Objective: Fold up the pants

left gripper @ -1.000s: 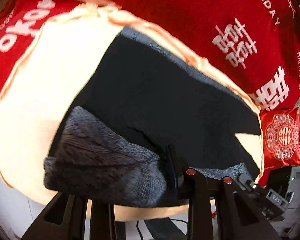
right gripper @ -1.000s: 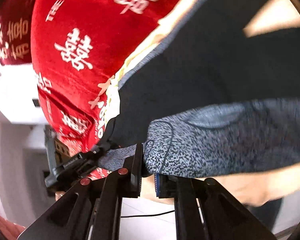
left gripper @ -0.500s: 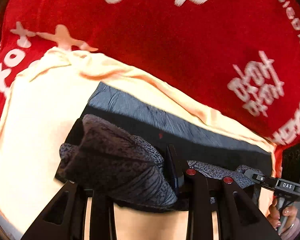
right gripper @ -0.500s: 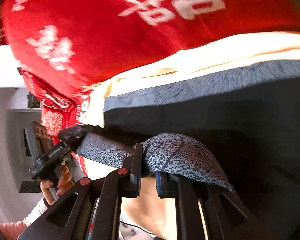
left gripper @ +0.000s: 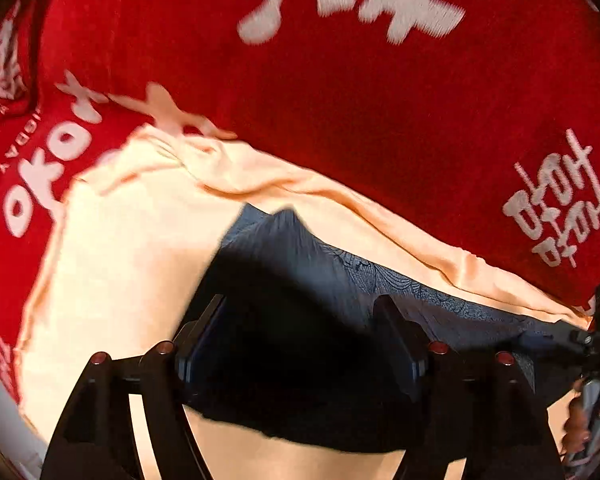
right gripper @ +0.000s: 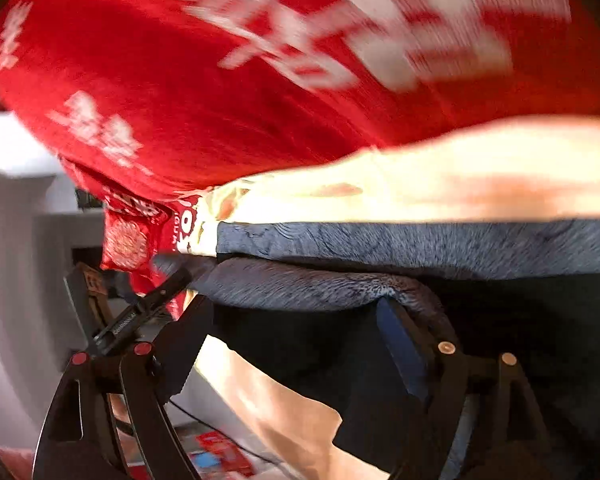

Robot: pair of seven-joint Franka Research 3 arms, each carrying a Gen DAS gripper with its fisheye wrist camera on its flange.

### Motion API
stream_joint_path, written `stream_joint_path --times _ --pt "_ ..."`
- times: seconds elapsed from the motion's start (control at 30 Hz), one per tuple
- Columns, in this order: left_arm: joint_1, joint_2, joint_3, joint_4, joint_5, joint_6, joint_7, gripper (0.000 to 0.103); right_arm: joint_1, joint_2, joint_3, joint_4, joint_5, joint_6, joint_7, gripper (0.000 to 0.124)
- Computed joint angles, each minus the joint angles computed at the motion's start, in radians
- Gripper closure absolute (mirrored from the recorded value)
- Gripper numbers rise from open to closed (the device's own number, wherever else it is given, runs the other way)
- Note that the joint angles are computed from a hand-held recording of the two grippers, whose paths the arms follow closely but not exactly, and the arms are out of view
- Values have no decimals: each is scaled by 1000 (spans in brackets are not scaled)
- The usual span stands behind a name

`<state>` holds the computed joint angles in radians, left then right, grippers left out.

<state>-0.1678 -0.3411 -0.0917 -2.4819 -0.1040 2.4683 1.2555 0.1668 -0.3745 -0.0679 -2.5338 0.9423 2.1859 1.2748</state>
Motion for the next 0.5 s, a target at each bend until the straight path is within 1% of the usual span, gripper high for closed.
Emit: stream_joint_path --times 0.03,0.07,0.1,0.13,0.17,0.23,0.33,0.4,0.43,0.47,0.5 --pt "6 -6 -11 7 27 -26 -8 29 -2 -20 9 3 -26 1 10 42" --pt "7 -2 -25 13 57 -34 -10 29 0 -42 16 -2 -43 2 11 56" --pt "4 11 -42 20 91 -33 -10 29 4 -47 27 4 -74 1 21 74" --pt "3 28 -54 28 122 -35 -11 29 11 -34 44 20 -112 0 35 80" --pt "1 62 -70 45 154 -32 -21 29 17 -11 66 39 -170 -1 51 82" --pt "-6 127 -83 71 176 -3 -46 29 37 35 89 61 -229 15 58 82" --pt "-1 207 -96 99 229 39 -109 29 68 111 103 84 -259 69 39 82" --pt "8 263 -102 124 291 35 -171 29 74 185 119 112 -313 114 71 82" --pt "8 282 -98 128 290 41 -174 29 75 210 122 119 -337 133 90 85" --pt "9 294 -97 130 300 48 -180 29 74 235 125 125 -369 159 109 92" --pt "11 304 -100 130 365 56 -222 29 74 258 125 130 -395 187 118 100"
